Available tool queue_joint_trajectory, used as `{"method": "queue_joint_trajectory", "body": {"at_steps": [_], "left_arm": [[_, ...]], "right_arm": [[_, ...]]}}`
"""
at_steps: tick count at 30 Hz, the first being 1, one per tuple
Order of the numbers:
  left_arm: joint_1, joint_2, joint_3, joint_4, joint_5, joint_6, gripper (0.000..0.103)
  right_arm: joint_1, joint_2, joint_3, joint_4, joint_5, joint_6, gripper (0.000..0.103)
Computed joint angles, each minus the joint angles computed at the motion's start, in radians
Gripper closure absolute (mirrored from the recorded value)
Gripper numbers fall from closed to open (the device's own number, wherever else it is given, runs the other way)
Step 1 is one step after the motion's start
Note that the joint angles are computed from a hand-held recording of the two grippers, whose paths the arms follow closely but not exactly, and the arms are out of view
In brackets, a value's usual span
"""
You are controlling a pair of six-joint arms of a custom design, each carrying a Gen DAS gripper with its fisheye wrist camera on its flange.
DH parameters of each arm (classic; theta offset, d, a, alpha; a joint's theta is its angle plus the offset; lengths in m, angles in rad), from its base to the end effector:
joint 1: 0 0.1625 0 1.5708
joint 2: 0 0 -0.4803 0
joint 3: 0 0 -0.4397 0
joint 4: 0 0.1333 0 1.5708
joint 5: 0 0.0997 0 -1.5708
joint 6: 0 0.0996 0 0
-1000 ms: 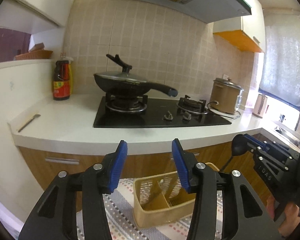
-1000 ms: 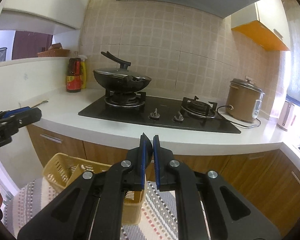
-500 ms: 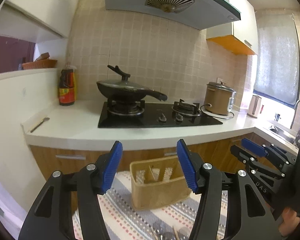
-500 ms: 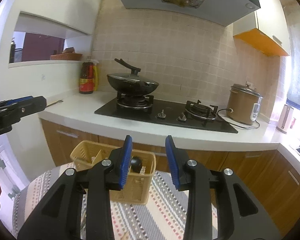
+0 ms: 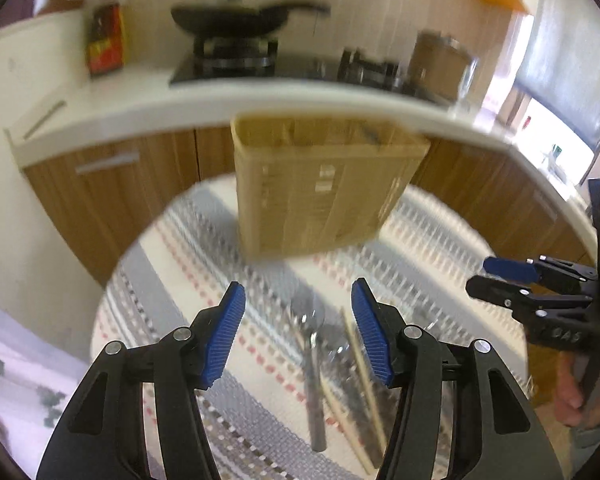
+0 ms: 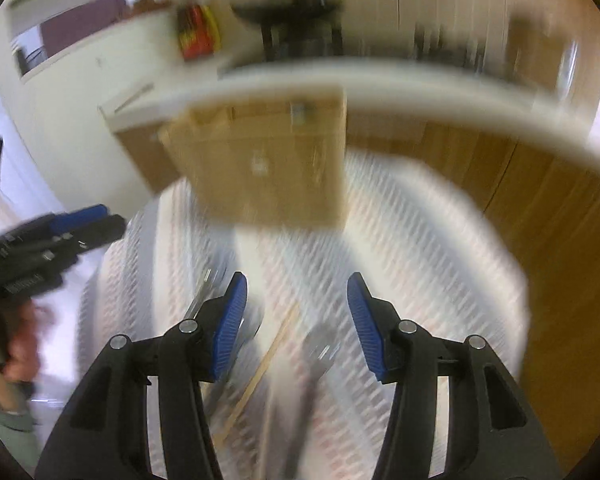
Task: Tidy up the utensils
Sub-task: 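Grasp a clear spoon with the left tool while the right tool grasps another clear spoon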
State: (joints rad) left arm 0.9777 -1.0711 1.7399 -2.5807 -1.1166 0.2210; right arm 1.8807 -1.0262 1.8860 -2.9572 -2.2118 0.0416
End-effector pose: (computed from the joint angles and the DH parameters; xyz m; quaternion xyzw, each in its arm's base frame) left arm -0.2439 -0.6786 0.2604 0.3450 0.8969 -0.2036 0.1875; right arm 0.2721 -0.6081 0.2212 0.0413 -0.9191 0.2964 0.2563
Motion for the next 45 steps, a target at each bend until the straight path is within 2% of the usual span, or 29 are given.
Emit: {"method": "queue_joint_trajectory", "body": {"at_steps": [2,4,12,17,22,25,28,36,39,40,42,45], "left_arm": [[0.02,0.024,-0.031,0.07,-0.023,-0.036,0.05],[0.044,0.058,-0.075,0.141,-0.056,-0.08,0.05],[0.056,0.169,-0.181,0.261,0.011,-0.175,0.05],[0.044,0.205,-0.189,0.26,0.06,-0.187,0.05],[0.032,0.221,-0.18,0.233,0.089,-0.17,0.05],[0.03,0.235,-0.187,0.236,0.089,-0.177,0.055],[0.033,0.247,-0.201,0.251,0.088,-0.185,0.059],[0.038,0.261,-0.231,0.287,0.102,-0.169,0.06],[0.037,0.259,-0.231,0.286,0.114,-0.166,0.06],[0.036,0.26,-0.229,0.281,0.117,-0.169,0.06],[0.033,0.263,-0.227,0.274,0.124,-0.174,0.06],[0.028,0.264,-0.221,0.264,0.132,-0.173,0.062]], "right_arm": [[-0.052,-0.016,0.0,0.098,0.083,0.108,0.054],[-0.079,-0.019,0.009,0.134,0.104,0.154,0.054],[-0.097,-0.016,0.004,0.217,0.04,0.189,0.054],[-0.117,-0.025,0.008,0.256,0.061,0.207,0.054],[-0.103,-0.001,-0.018,0.295,0.018,0.215,0.054],[-0.086,0.028,-0.052,0.345,-0.018,0.224,0.054],[-0.072,0.062,-0.097,0.418,-0.075,0.237,0.055],[-0.044,0.146,-0.233,0.656,-0.166,0.304,0.055],[-0.034,0.172,-0.258,0.676,-0.199,0.309,0.061],[-0.03,0.181,-0.263,0.67,-0.204,0.297,0.068],[-0.024,0.19,-0.266,0.656,-0.204,0.279,0.072],[-0.012,0.202,-0.266,0.648,-0.214,0.274,0.072]]}}
